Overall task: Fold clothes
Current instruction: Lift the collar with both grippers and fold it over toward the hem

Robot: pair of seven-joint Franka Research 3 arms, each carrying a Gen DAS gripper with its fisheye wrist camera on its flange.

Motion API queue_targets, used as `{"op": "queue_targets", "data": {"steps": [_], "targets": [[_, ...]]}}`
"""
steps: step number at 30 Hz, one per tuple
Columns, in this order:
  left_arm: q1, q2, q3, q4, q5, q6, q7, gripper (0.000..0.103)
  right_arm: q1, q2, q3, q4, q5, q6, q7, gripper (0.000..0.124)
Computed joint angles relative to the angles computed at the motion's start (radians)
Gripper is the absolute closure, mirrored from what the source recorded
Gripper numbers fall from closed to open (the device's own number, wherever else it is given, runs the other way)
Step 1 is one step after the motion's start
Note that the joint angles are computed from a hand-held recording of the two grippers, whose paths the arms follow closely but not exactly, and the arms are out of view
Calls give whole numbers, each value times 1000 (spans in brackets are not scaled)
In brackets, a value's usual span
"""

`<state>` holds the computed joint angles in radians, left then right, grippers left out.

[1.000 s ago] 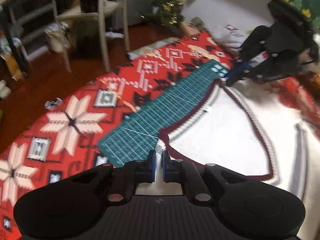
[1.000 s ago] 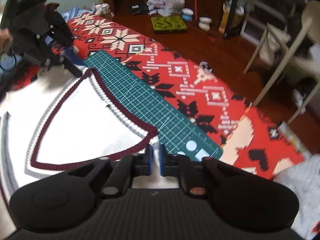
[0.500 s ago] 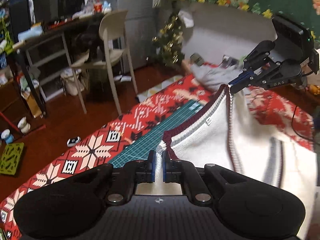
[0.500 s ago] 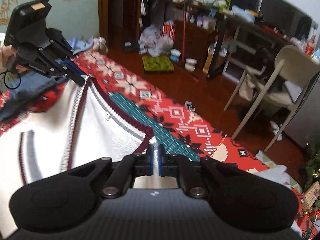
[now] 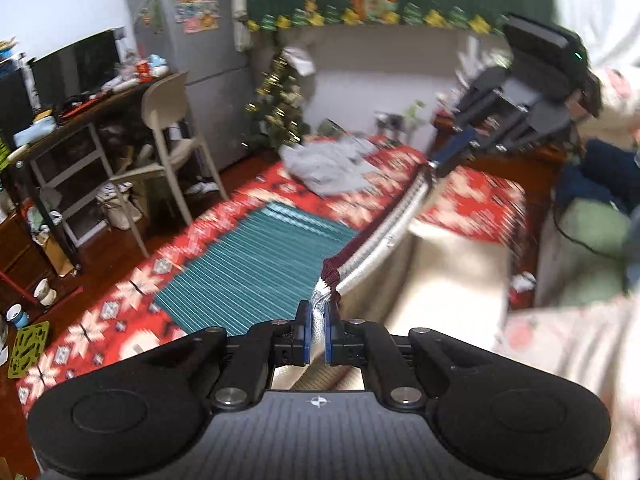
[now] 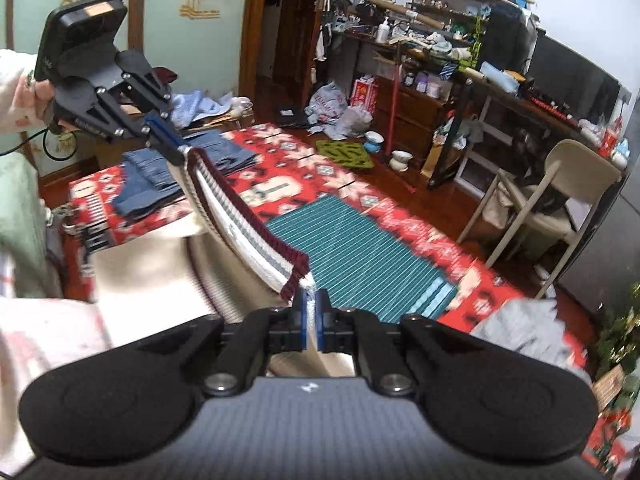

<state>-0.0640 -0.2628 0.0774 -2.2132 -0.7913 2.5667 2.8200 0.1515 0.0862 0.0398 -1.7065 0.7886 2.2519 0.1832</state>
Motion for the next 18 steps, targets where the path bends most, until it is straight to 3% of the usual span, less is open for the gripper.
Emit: {"op": "queue_targets", "data": {"steps": [4, 11, 14, 18], "targets": [[-17, -74, -10, -136, 11, 17, -33, 98, 8, -126, -11, -206, 12, 10, -25, 120], [-89, -74, -15, -300, 1, 154, -89, 98, 55, -249, -38, -520, 91, 189, -86, 120], [-118, -65, -11, -342, -1, 209, -105, 98, 63, -246, -53, -554, 115, 212, -95, 120], [-124, -60, -1, -356, 32, 216, -163, 92, 64, -231, -61, -566, 137, 214, -67, 117]]}}
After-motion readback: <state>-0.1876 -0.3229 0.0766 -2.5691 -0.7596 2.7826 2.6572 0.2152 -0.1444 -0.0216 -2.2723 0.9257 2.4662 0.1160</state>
